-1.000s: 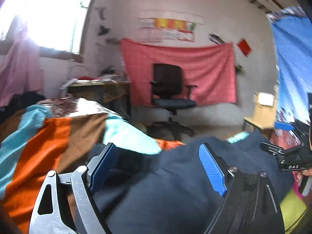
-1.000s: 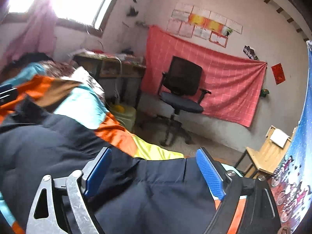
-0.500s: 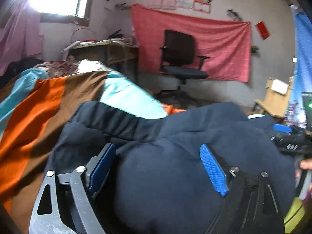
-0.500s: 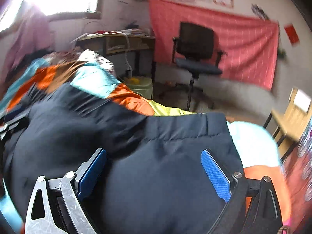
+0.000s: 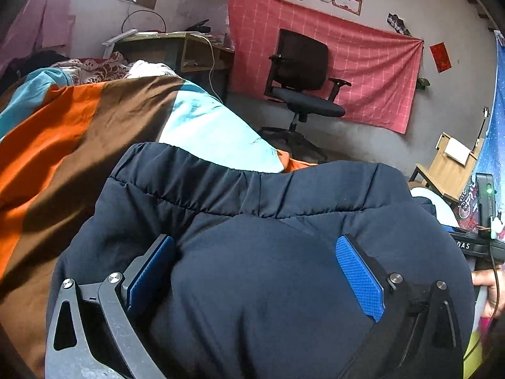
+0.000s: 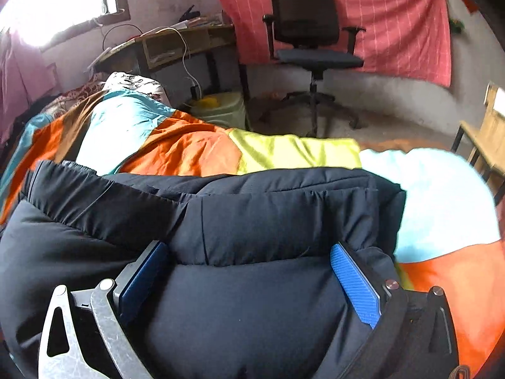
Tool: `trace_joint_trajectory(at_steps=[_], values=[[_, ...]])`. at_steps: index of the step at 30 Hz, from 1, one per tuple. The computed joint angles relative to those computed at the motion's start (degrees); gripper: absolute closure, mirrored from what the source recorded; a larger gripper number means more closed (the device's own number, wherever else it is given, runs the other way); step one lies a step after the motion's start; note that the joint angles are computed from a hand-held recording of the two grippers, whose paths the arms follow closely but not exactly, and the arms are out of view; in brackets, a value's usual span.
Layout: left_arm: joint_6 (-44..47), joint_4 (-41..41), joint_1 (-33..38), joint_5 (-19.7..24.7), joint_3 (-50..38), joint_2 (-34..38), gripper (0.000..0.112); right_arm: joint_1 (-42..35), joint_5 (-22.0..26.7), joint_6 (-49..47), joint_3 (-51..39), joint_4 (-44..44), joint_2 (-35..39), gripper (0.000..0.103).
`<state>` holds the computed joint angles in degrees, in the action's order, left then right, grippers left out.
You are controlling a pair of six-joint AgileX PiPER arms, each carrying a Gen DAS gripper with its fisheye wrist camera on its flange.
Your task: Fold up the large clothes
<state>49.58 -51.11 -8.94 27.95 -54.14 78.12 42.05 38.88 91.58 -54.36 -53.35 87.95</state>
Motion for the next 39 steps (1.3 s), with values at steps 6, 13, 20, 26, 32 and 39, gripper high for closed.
trace_joint_trajectory(at_steps=[6, 13, 20, 26, 32, 39], values=[[3.2, -3.0, 0.0, -0.7, 0.5, 0.2, 0.012, -0.6, -2.6, 4.6, 2.1, -3.5, -0.5, 0.0], [4.6, -4.7, -0.5, -1.8, 1.6, -0.5, 0.012, -0.1, -2.4, 7.4, 2.5, -6.3, -0.1, 0.0], [23.6, -24.0, 6.1, 5.1, 6.7, -2.7, 0.012, 1.8, -0.2, 10.9, 3.4, -9.1, -0.5, 0.0], [24.8, -26.8, 8.6, 1.6, 14.7, -12.9, 0.012, 9.6, 8.4, 24.0, 7.2, -18.8, -1.7, 0.0], [17.7, -16.9, 19.4, 10.9, 13.0, -16.8, 0.012, 16.1, 19.7, 22.7, 6.0, -16.7, -2.7, 0.0], [12.5, -8.9, 33.3, 31.2, 0.7, -4.6, 0.012, 20.0, 22.0, 11.5, 11.3, -11.4, -14.0, 0.0]])
